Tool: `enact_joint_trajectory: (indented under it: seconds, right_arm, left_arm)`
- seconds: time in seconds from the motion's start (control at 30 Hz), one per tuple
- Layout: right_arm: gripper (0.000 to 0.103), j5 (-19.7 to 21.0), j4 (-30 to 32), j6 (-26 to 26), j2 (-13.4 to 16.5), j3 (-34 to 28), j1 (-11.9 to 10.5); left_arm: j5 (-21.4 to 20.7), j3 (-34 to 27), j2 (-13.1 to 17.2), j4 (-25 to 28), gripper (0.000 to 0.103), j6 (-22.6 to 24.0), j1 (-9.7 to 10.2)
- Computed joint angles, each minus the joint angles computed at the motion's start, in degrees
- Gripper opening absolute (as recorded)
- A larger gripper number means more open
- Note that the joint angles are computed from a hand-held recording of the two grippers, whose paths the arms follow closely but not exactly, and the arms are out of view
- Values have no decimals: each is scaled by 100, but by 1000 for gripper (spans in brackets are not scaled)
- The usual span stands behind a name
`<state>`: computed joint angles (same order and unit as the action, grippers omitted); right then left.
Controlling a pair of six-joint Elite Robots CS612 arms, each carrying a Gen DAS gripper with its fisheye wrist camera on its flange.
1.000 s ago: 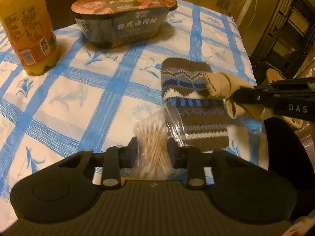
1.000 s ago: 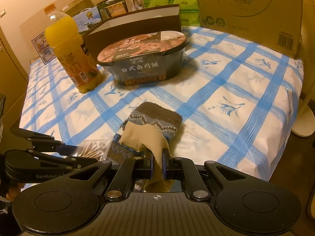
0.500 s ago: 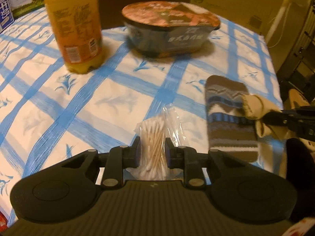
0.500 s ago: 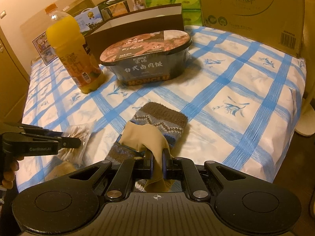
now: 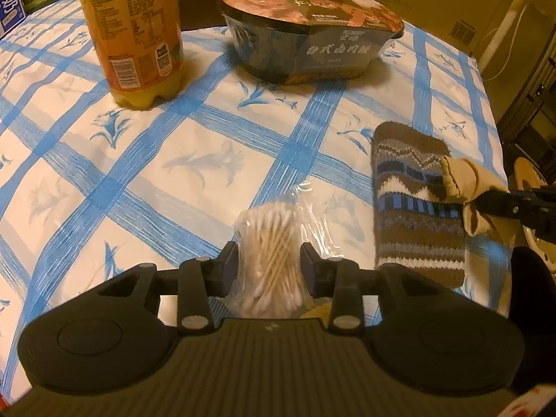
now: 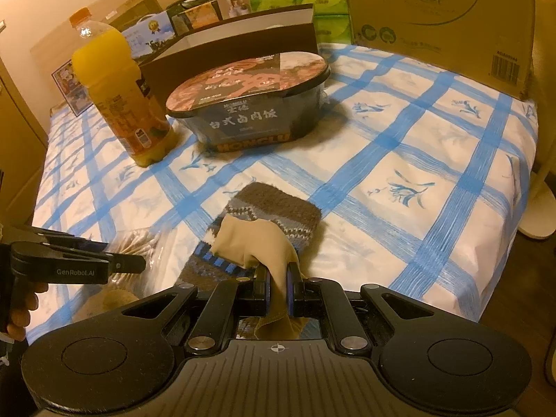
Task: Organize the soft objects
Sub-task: 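Lift the cotton swab bag and beige stocking and carry them toward the white box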
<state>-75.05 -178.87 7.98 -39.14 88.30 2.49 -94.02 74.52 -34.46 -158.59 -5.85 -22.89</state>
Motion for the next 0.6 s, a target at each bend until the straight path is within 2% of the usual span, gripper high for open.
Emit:
enact_joint_trajectory:
  seconds: [0.1,0.2,0.6]
  right_arm:
    - [9,-2,3,-11,2,-4,0]
    - [9,-6,-20,-2,6,-3,2]
    - [9,2,-138,9,17,-36,-5]
  left_arm:
    - [-8,3,6,-58,26,73,-5]
    - [-49,28,-4,-148,23,85,2]
    - [58,174,-113,-574,21,35,27]
